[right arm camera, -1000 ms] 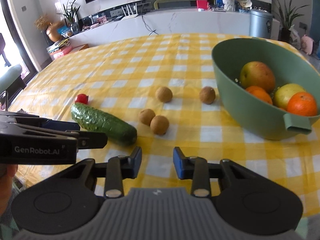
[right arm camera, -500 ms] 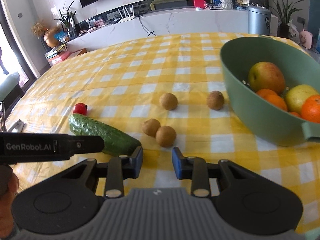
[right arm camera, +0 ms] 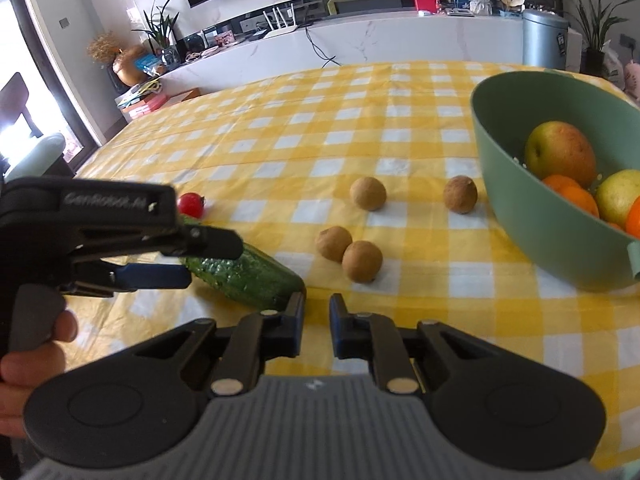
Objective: Organize fruits
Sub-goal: 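Grasp the green cucumber with the left tool while the right tool grasps a brown kiwi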
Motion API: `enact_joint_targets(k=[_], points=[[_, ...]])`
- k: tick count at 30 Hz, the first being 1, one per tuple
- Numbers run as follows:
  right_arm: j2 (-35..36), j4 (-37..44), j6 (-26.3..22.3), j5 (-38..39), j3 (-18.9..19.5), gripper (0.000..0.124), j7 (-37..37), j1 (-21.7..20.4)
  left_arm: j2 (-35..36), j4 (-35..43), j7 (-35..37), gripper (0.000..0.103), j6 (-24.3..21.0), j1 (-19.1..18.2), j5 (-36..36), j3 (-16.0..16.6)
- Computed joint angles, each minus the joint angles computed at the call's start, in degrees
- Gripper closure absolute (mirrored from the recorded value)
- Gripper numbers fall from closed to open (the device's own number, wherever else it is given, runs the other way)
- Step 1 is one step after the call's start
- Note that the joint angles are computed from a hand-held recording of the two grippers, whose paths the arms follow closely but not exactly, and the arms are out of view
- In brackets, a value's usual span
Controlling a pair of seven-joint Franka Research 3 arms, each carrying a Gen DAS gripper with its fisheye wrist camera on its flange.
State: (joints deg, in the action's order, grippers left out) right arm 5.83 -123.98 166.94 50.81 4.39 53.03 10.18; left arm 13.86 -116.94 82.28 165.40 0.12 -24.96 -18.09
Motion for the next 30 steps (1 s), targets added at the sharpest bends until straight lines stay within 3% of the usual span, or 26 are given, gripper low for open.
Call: enact_joint_targets(k=[3,8,13,15,20,25,27,30], points=[[0.17,-0.12,0.83,-1.67,-0.16,0.112,1.38,0.34,0.87,1.18,-9.91,0.02,-0.85,-4.31,8.43,4.59],[0.34,0.29,-0.18,-0.47,0.0,0.112,0.86,-0.19,2.07,2.82,-23.24,0.017,-1.51,-7.9,20.47,8.26],[0.47,0.29,0.44,0.09,0.19,0.112,0.63,-0.24,2.68,3.38,-29.69,0.026,-1.06,-7.62,26.08,8.09],[0.4,0.0,1.41,0.49,0.18,0.106,0.98,-0.16,2.54,3.12,-29.18,0.027,-0.93,-6.26,25.72,6.72],[0.48,-0.46,4.25,0.13,-0.3,0.099,5.32,0.09,2.25,3.77,-18.58,0.039,-2.46,-0.87,19.24,1.44],[1.37,-0.66,7.1,-7.7,-1.16,0.093,13.02,0.95,1.81,5.69,-9.26,0.068,-6.42,-0.03,16.26,1.12],[1.78,-0.64,8.44,-10.43,-0.97,0.092,14.32,1.0,1.97,6.62,-6.25,0.07,-7.71,-0.14,15.16,1.26],[2.69,-0.14,9.04,-15.1,-1.41,0.092,17.43,1.27,2.01,6.17,-3.53,0.071,-5.96,0.0,11.41,0.79]])
